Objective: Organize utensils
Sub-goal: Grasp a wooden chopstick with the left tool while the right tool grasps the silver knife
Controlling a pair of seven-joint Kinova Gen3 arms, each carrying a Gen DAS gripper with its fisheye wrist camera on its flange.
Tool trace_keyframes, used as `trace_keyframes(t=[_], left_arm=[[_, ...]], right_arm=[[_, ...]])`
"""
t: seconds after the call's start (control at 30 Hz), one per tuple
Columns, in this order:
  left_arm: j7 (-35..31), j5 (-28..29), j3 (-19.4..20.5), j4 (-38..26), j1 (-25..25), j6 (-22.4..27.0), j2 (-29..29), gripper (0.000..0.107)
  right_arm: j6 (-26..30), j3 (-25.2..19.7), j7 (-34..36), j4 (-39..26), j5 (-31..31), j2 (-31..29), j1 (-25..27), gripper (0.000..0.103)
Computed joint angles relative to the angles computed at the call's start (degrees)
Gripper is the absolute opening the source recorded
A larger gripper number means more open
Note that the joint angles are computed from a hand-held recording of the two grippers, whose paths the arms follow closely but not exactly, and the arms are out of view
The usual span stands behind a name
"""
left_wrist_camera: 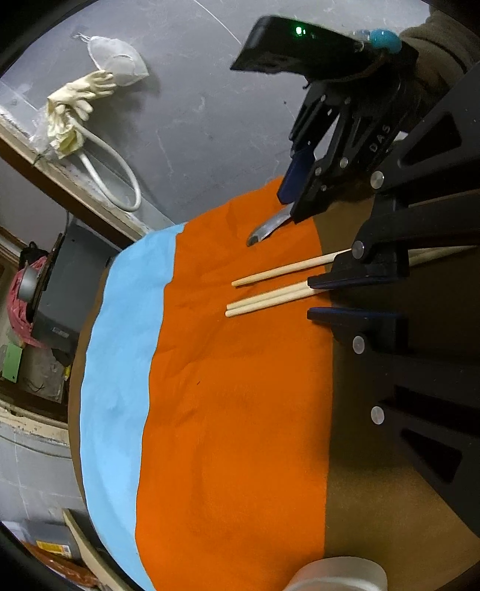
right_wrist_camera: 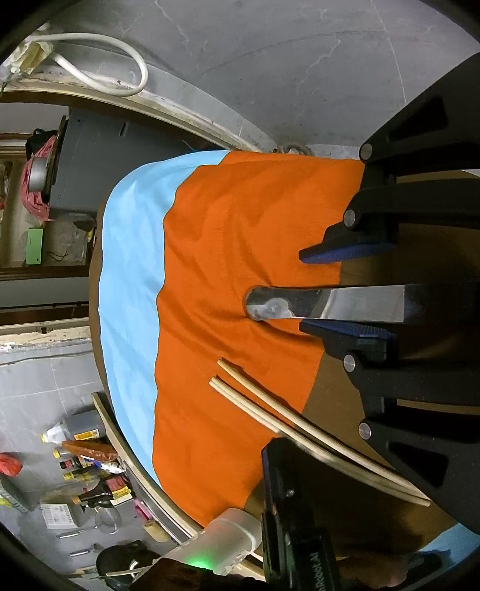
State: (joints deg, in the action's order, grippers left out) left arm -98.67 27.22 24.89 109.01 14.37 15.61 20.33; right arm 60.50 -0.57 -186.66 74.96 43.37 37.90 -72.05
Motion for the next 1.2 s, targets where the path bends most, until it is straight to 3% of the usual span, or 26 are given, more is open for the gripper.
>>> trace_keyframes(t=[0.13,0.23,0.5,0.57,0.7,0.8,0.97,1.2], left_arm=[[4.1,-4.1,-5.2,-3.5,4.8,4.0,0.7,0.010],[6.3,-5.9,-6.9,-5.7,6.4,6.2,1.4,0.010],[8.7,-8.9,-8.2,-9.7,8.6,10.5,3.0,0.010],[9.5,-9.6,-8.6,-9.8,9.2,10.6,2.9,0.009],[6.0,-5.4,-5.2,-8.5,5.0,9.8,2.9,0.007],[1.1,0.4,-1.4,-5.8,0.3,8.1,2.3,0.005],[-2.3,6.8,0.5,0.2,-3.1,3.4,-0.6,0.005],[6.0,0.8,-7.1,1.4,3.5,3.6,-3.6,0.005]], right_arm=[[-0.6,0.0,-0.6,0.6,0.3,-0.2,0.0,0.027],[-1.2,0.0,-0.8,1.1,0.4,-0.4,0.2,0.027],[-1.9,-0.1,-1.0,1.9,0.9,-0.8,0.3,0.027],[-1.8,-0.2,-1.0,1.8,0.8,-0.8,0.3,0.027],[-2.8,-0.4,-1.0,2.5,0.8,-1.4,0.5,0.027],[-4.1,-0.5,-1.7,3.5,0.8,-2.0,0.7,0.027],[-7.6,-0.7,-3.6,6.0,0.8,-3.3,1.5,0.024],[-12.1,-1.1,-3.8,6.8,-0.3,-3.9,2.8,0.020]])
